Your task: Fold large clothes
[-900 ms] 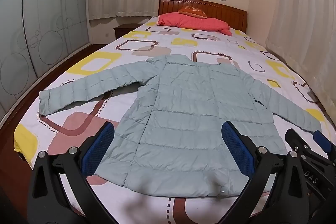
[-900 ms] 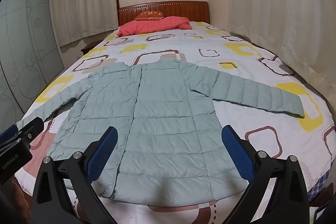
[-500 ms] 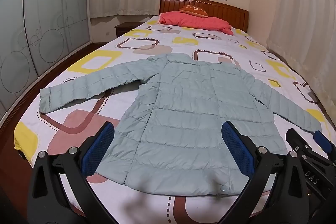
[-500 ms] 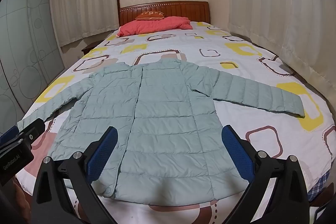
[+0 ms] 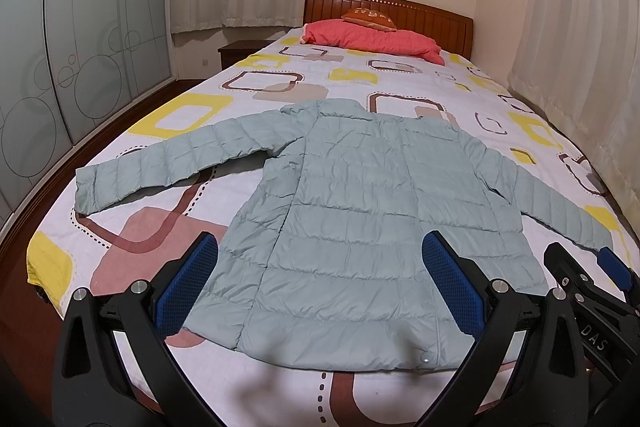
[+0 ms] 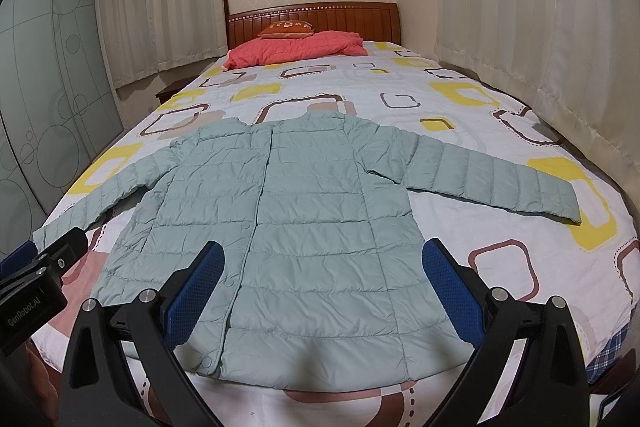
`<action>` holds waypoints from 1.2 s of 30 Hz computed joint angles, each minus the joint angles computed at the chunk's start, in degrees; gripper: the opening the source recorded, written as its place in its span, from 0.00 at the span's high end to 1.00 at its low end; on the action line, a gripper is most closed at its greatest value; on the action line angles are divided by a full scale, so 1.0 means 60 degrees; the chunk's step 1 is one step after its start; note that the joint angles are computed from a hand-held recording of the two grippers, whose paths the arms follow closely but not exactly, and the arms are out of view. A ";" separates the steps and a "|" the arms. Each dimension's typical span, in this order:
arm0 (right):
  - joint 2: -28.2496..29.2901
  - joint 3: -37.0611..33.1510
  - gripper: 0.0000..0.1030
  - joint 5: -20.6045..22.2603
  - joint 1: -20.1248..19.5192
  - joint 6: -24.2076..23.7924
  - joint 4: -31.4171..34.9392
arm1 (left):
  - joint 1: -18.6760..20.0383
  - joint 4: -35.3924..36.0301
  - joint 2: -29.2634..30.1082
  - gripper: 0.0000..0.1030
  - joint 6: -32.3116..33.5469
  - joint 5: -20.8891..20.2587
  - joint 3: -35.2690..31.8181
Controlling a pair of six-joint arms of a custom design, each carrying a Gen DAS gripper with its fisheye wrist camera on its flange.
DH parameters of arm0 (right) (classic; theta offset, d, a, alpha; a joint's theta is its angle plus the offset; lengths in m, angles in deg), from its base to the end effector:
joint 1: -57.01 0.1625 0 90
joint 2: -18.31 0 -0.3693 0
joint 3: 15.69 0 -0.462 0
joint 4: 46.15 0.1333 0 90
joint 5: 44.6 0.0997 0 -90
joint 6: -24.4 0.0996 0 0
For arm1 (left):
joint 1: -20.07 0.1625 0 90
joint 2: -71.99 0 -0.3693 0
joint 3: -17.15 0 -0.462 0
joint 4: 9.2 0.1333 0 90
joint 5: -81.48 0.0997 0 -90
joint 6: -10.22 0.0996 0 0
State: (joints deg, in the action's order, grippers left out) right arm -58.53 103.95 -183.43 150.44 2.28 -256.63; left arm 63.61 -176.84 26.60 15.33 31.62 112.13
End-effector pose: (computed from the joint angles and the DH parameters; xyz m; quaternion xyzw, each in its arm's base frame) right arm 0.0886 -0.5040 0.2916 -0.0960 -0.7490 0.5112 0.4104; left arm -0.3588 -0.6134 0.0533 0.3215 0.8567 -0.3305 0.2311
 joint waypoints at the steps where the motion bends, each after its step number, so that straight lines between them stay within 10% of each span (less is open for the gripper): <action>1: 0.0000 0.0002 0.04 0.0002 -0.0001 0.0004 -0.0003 | 0.0001 0.0016 0.0001 0.02 -0.0003 -0.0001 -0.0007; 36: 0.0032 0.0002 0.04 0.0010 -0.0018 -0.0013 -0.0037 | 0.0135 -0.0117 -0.0077 0.02 0.0040 -0.0059 0.0266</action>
